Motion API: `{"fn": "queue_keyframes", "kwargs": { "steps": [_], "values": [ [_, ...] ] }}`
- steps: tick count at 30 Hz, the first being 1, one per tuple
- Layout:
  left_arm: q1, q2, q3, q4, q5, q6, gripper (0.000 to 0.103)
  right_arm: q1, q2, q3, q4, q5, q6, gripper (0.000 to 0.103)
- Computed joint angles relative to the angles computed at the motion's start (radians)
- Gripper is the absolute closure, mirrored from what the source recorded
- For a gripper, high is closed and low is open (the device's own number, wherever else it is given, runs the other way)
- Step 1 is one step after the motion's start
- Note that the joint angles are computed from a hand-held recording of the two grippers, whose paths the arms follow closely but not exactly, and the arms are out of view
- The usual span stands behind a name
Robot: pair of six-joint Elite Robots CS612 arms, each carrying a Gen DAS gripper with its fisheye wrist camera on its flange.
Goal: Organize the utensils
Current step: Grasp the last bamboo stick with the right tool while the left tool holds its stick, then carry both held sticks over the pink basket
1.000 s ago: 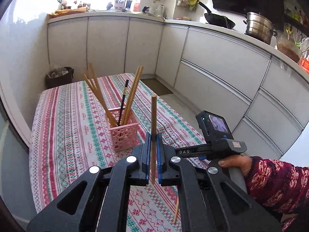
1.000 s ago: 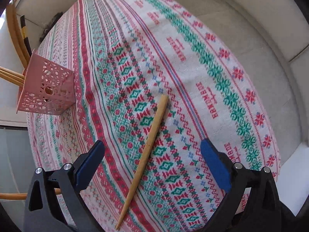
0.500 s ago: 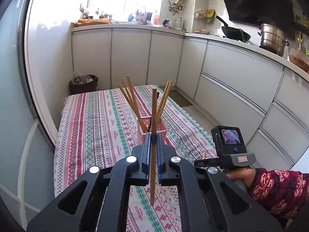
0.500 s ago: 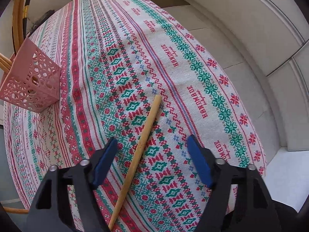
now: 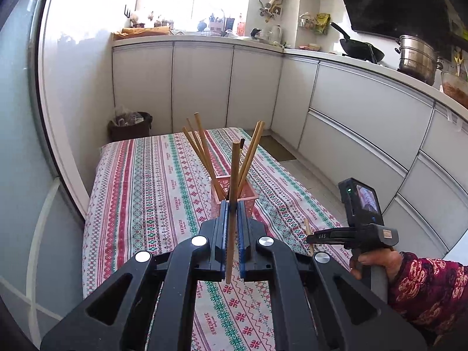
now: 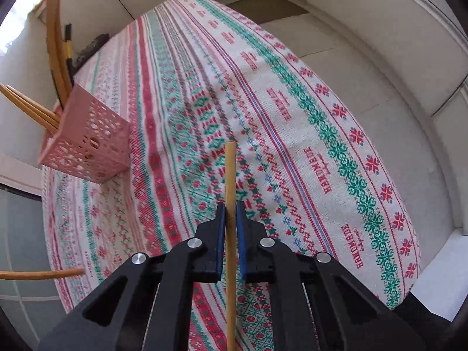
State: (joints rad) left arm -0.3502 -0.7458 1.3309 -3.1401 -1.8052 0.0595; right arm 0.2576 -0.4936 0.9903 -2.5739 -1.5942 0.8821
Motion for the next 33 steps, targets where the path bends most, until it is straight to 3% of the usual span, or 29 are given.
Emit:
{"fn": "queue_keyframes", "kwargs": {
  "steps": [8, 15, 21, 27, 33],
  "values": [
    [0.003, 0.018, -0.031, -0.008, -0.059, -0.06, 0.098, -0.004, -0.079, 0.152, -0.39, -0.005, -0.101, 0.095],
    [-0.014, 0.032, -0.057, 0.016, -0.019, -0.067, 0.098, -0.02, -0.098, 0.198, -0.559, 0.021, -0.103, 0.095],
    [-0.021, 0.044, -0.083, 0.021, 0.008, -0.088, 0.098, -0.035, -0.117, 0.245, -0.645, 0.024, -0.045, 0.095],
    [-0.026, 0.051, -0.102, 0.002, 0.031, -0.121, 0.098, -0.056, -0.138, 0.29, -0.648, 0.026, 0.024, 0.095],
    [-0.034, 0.052, -0.136, 0.0, 0.067, -0.134, 0.098, -0.06, -0.158, 0.329, -0.664, -0.039, 0.029, 0.095]
  ]
}}
